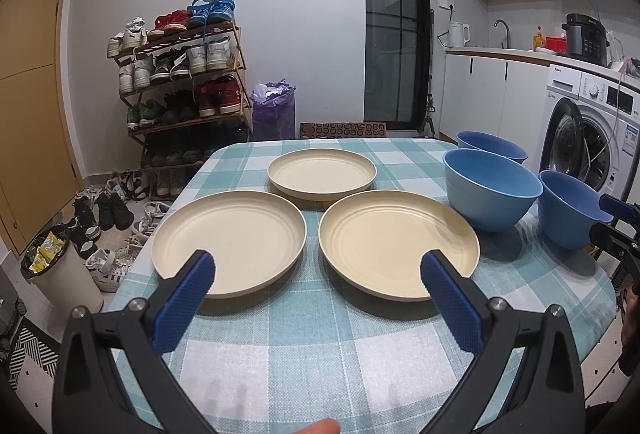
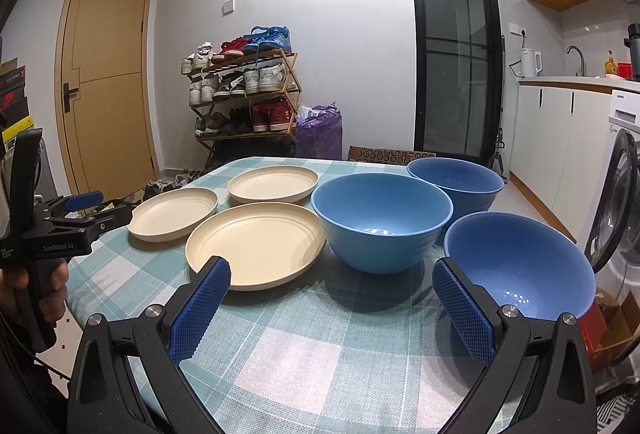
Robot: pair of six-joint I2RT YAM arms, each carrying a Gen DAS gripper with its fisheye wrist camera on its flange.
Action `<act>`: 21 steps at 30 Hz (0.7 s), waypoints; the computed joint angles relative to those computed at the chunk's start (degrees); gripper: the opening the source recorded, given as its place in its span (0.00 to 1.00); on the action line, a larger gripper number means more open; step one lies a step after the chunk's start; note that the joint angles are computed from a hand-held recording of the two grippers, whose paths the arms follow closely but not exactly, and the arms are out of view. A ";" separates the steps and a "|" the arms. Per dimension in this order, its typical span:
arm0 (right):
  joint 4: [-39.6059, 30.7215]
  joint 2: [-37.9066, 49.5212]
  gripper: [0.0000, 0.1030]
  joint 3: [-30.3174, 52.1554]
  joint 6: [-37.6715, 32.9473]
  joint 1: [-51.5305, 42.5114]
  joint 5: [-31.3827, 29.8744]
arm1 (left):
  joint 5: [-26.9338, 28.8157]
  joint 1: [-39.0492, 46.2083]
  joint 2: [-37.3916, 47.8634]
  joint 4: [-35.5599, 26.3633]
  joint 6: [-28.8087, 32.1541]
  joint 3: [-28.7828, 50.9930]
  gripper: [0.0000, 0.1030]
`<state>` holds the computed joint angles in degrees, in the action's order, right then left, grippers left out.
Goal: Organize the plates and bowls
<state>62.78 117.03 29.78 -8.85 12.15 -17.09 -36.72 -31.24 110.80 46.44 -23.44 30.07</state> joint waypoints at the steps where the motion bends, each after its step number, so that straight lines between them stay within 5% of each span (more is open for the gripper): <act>1: 0.13 0.13 1.00 -0.01 -0.01 0.02 -0.01 | 0.14 0.07 -0.10 -0.23 0.01 0.05 1.00; 21: -5.20 -3.34 1.00 1.42 -1.54 -0.01 0.46 | 1.35 0.56 1.06 -1.56 -0.17 1.35 1.00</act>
